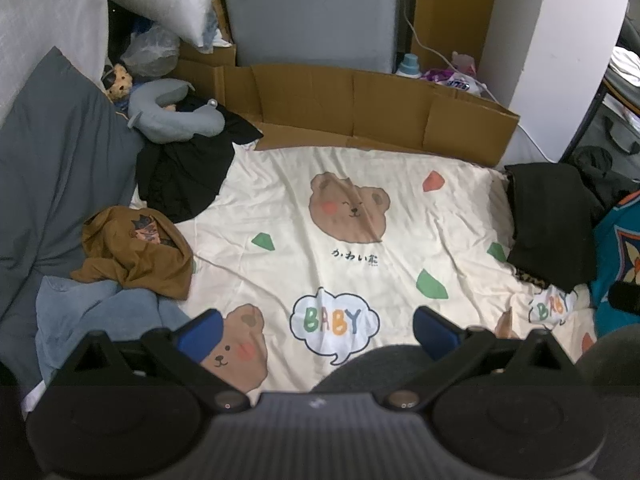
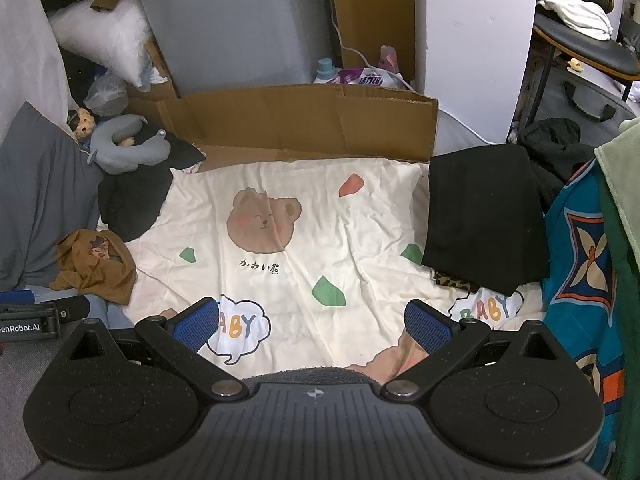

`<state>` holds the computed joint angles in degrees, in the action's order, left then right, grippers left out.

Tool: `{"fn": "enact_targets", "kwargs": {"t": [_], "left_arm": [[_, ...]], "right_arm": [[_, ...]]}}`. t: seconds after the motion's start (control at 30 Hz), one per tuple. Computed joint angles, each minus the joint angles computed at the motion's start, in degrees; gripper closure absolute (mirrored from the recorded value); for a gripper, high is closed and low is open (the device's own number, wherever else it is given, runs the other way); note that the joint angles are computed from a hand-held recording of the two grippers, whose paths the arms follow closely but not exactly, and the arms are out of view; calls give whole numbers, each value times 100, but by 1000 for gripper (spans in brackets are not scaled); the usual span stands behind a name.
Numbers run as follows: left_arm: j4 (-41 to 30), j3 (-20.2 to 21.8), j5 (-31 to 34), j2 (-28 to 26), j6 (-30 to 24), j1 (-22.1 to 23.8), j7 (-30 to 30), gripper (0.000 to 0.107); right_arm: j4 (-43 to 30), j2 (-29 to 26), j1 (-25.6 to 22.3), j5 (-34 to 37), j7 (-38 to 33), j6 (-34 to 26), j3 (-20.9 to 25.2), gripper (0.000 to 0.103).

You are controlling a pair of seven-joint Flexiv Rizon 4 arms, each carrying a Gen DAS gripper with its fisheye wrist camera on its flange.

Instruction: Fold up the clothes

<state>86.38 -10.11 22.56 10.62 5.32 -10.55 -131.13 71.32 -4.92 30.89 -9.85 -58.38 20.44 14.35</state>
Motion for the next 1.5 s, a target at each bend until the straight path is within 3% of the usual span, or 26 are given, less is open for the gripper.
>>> {"fn": "enact_targets", "kwargs": {"t": [0.93, 1.17, 1.5], "left_arm": [[40, -16, 28, 31, 3, -10, -149, 5], [61, -15, 67, 100, 67, 29, -197, 5], [-128, 15, 26, 166, -58, 225, -49, 8]], "right_arm": [[19, 9, 40, -249, 133, -81, -10, 1], [-174, -77, 108, -355, 166, -280, -23, 1], [-541, -214, 191, -499, 375, -114, -77, 1]]}}
